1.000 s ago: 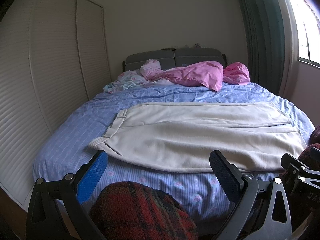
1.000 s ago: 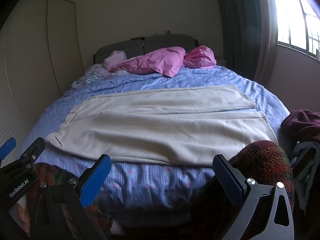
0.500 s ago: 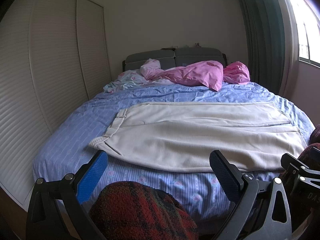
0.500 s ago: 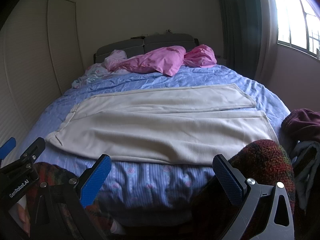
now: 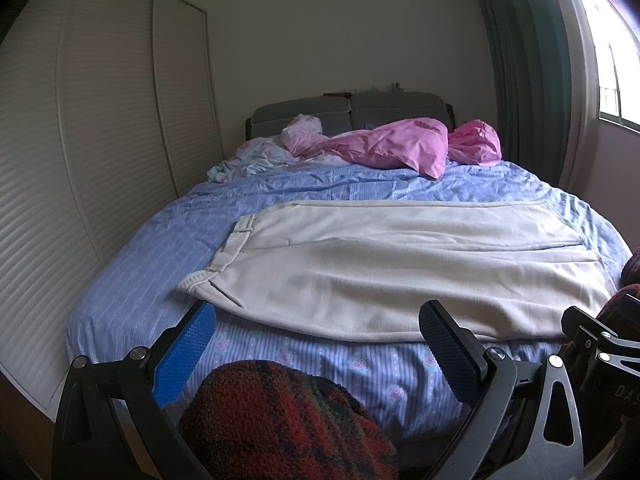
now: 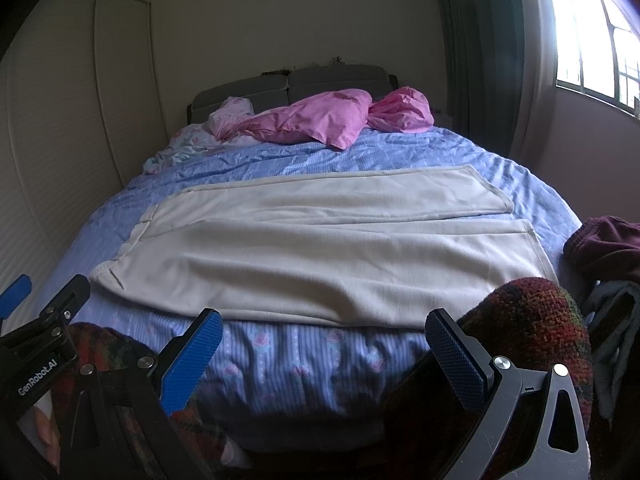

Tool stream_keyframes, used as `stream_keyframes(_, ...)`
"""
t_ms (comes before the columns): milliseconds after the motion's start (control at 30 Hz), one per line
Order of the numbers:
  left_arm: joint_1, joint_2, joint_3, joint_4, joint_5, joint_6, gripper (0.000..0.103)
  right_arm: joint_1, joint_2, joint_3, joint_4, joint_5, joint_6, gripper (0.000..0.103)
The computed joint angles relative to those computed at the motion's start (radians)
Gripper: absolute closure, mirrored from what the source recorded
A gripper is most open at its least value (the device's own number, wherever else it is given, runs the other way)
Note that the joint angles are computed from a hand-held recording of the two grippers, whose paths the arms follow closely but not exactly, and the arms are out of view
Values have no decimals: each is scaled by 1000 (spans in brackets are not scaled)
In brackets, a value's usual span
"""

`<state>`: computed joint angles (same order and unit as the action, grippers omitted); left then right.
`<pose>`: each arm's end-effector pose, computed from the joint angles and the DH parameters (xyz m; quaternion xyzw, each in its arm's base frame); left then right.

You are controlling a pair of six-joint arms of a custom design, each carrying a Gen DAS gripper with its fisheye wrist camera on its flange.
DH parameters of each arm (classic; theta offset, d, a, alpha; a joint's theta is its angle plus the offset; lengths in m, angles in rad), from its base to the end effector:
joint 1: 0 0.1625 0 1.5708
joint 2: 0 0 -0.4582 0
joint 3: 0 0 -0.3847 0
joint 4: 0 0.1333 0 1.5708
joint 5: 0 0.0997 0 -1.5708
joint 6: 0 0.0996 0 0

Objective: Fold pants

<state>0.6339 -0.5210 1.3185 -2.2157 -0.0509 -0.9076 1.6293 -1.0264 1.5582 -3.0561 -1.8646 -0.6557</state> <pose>-0.4776 -0.6400 0.0951 0.0631 0.7219 -0.5140 0.4589 0.1455 -0.6970 0.3855 0.2443 -0.8470 0.3956 0.2578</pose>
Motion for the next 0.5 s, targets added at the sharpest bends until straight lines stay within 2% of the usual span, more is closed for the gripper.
stream_keyframes(133,4,-13,4,117,-8,-109,0,1,7,-19,26,-9,5,0)
stream_keyframes(233,17,-14,5,141,-25,-133,0,2,16,-38,54,-17,11,0)
stream_keyframes(333,29,-21,-17,237,-56,-204,0,4,33,-63,84,-27,18,0)
stream_keyframes(500,56,-22,-112,468,-127,-343,0,7,83,-136,168,-41,54,0)
